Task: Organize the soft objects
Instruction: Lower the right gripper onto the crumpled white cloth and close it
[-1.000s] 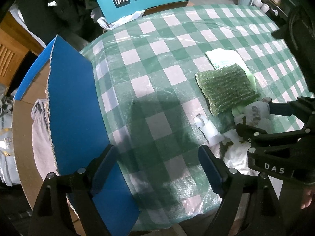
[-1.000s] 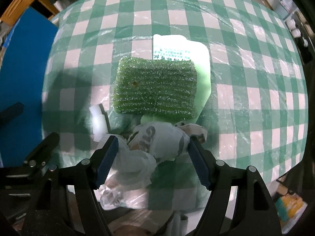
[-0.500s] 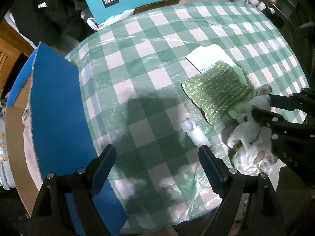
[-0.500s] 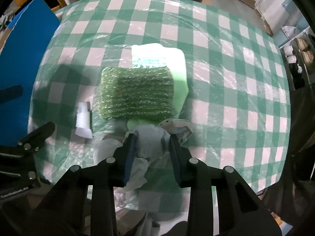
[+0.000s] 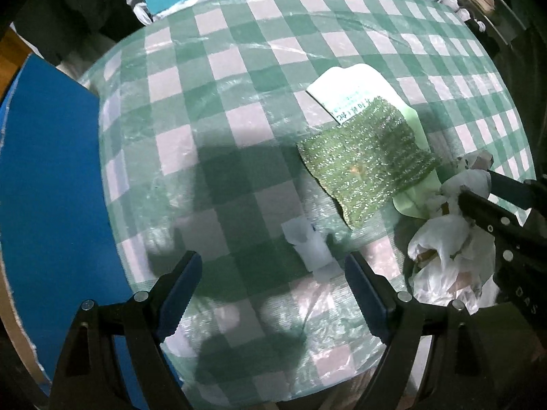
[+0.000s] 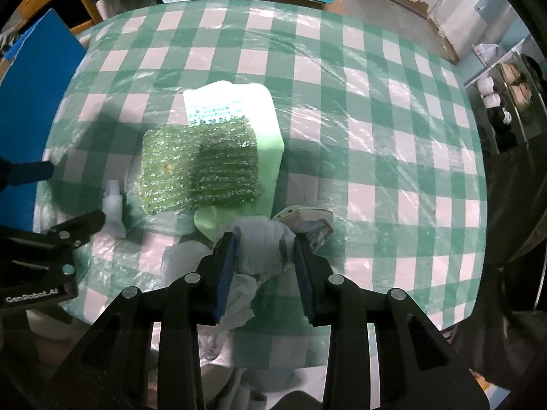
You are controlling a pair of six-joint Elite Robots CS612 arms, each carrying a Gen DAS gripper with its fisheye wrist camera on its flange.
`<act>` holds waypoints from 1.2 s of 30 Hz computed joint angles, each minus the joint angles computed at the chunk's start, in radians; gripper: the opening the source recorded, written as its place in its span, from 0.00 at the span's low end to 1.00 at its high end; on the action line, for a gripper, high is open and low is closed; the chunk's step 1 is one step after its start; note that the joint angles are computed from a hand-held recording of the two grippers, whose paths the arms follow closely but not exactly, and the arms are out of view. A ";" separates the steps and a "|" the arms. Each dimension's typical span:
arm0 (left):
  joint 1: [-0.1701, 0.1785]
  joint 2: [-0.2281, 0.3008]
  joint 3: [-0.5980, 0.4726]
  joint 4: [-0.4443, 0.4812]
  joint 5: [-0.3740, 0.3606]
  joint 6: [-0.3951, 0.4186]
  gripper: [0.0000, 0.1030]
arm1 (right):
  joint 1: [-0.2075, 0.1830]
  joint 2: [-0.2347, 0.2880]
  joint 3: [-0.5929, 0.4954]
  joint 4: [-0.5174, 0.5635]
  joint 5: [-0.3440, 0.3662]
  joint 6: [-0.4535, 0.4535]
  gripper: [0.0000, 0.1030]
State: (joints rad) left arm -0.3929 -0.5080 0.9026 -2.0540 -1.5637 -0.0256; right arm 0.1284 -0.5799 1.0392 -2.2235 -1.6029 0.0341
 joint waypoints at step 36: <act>0.000 0.060 -0.061 0.033 -0.136 -0.049 0.18 | -0.006 0.015 -0.024 0.048 0.067 0.101 0.68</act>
